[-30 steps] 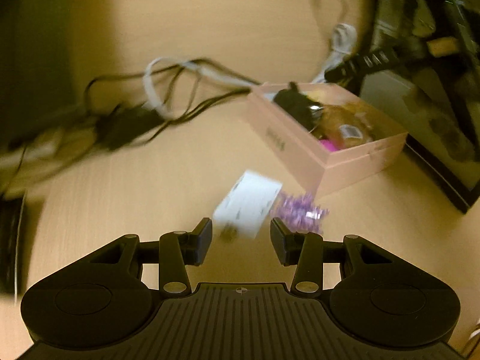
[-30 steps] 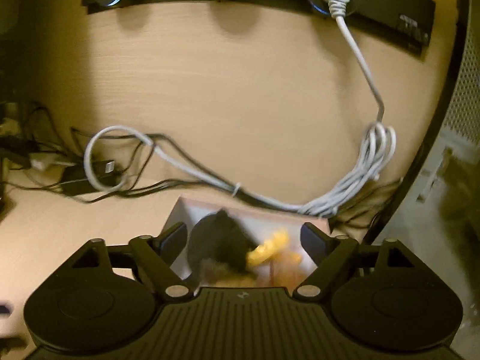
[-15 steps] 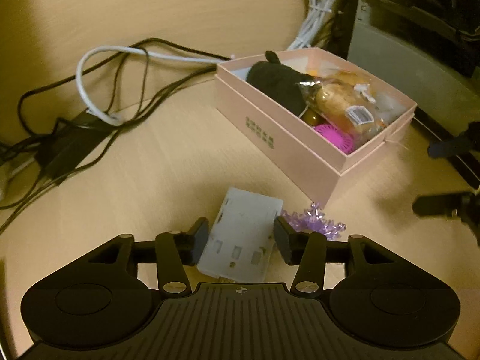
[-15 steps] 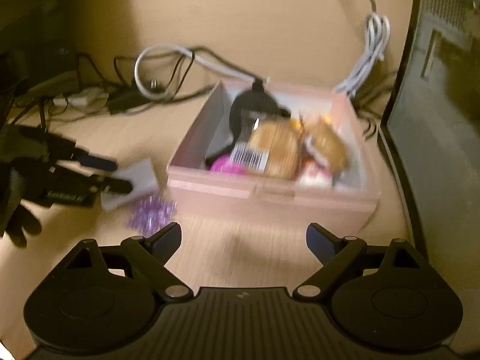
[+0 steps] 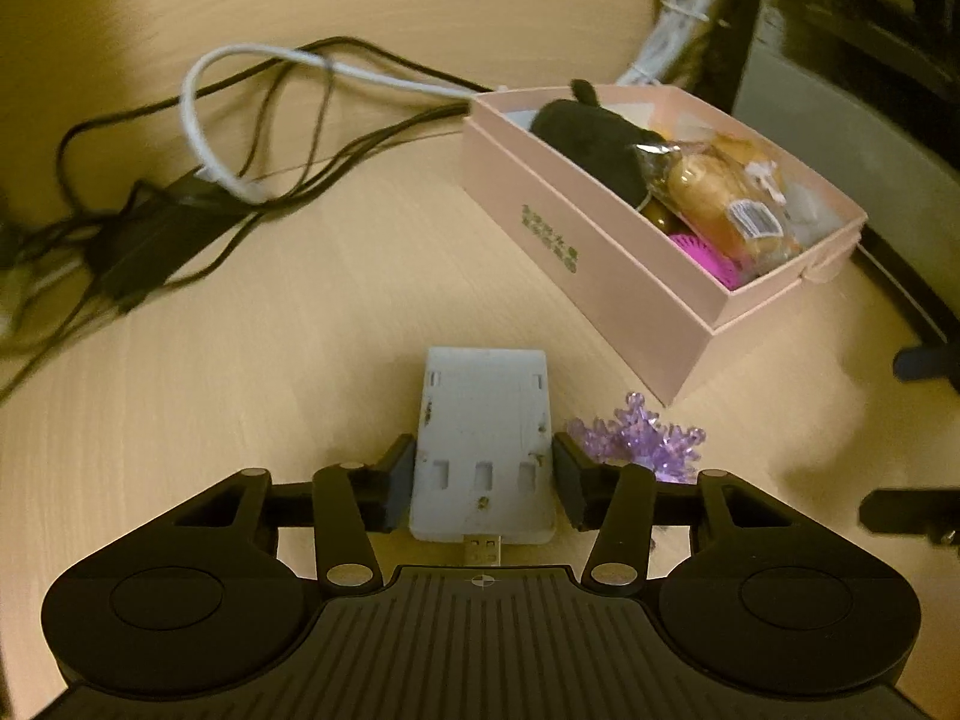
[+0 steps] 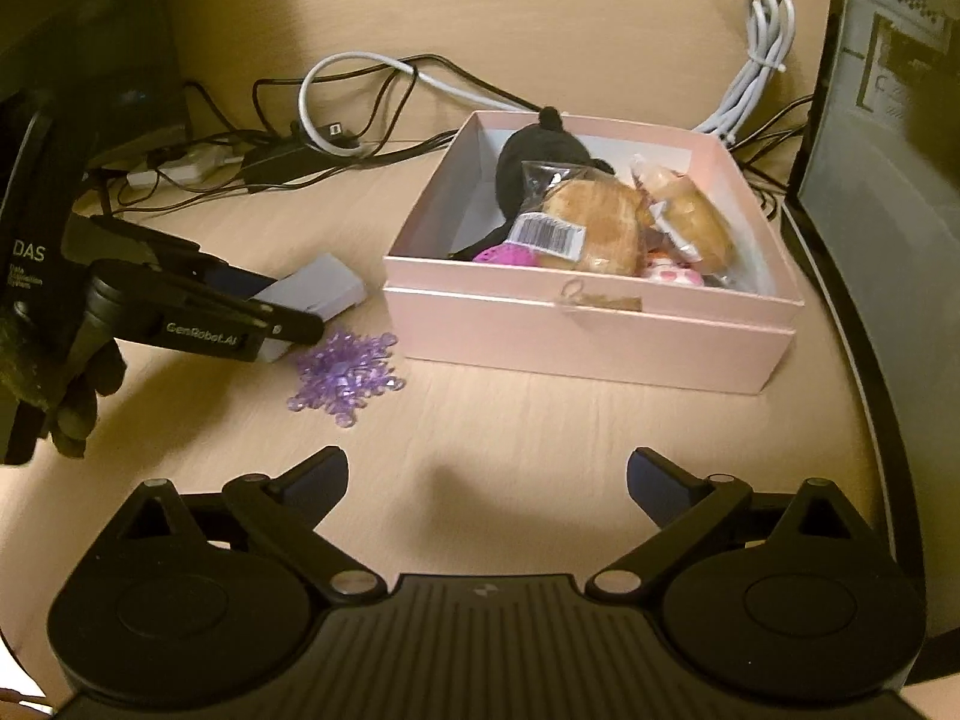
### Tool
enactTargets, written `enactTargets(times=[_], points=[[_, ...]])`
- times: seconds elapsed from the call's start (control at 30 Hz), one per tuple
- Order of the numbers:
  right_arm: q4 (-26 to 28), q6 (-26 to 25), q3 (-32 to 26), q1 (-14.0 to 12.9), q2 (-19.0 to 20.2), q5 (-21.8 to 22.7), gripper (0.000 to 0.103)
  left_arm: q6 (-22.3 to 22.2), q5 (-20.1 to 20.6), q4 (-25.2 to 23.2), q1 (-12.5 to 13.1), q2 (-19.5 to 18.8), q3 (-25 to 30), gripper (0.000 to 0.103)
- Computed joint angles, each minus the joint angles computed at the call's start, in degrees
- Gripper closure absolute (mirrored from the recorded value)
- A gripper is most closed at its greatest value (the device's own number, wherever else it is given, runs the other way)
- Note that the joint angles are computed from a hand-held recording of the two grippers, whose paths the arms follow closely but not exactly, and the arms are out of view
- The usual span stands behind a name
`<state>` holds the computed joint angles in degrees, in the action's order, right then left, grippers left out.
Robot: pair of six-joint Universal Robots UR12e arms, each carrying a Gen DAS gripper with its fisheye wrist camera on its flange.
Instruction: Organize objects
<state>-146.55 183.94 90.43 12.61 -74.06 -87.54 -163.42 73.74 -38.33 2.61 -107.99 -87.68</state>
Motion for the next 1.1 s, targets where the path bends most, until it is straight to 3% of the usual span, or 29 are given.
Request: enactTargets(times=[0.23,0.53,0.77,0.83,0.93,1.0,1.1], points=[[-0.11,-0.38,-1.86,0.86,1.81,1.36,0.003,-13.31,-0.34,3.83,1.04,4.17,-4.83,0.050],[3.00,-1.42,-7.30,2.34,6.82,3.93,0.003,-25.16,4.07,2.33,1.80,10.71,-9.95,0.050],[1.78,-6.39,-9.73,3.95,9.31,1.83,0.003,-29.01,5.38,2.06,2.35,14.10,-13.34,0.050],[0.92,-7.53,-9.82,4.23,9.52,1.28,0.008,-30.01,5.77,2.08,2.42,14.52,-13.87,0.050],[0.27,-9.40,-9.67,4.17,9.33,2.52,0.027,-31.13,6.07,1.62,2.46,14.84,-14.25,0.050],[0.60,-10.48,-9.46,4.12,8.94,3.26,0.047,-31.46,5.85,1.57,2.36,14.72,-14.23,0.050],[1.39,-11.58,-8.65,4.07,8.02,3.38,0.050,-31.64,4.90,1.64,2.15,14.33,-13.99,0.050]])
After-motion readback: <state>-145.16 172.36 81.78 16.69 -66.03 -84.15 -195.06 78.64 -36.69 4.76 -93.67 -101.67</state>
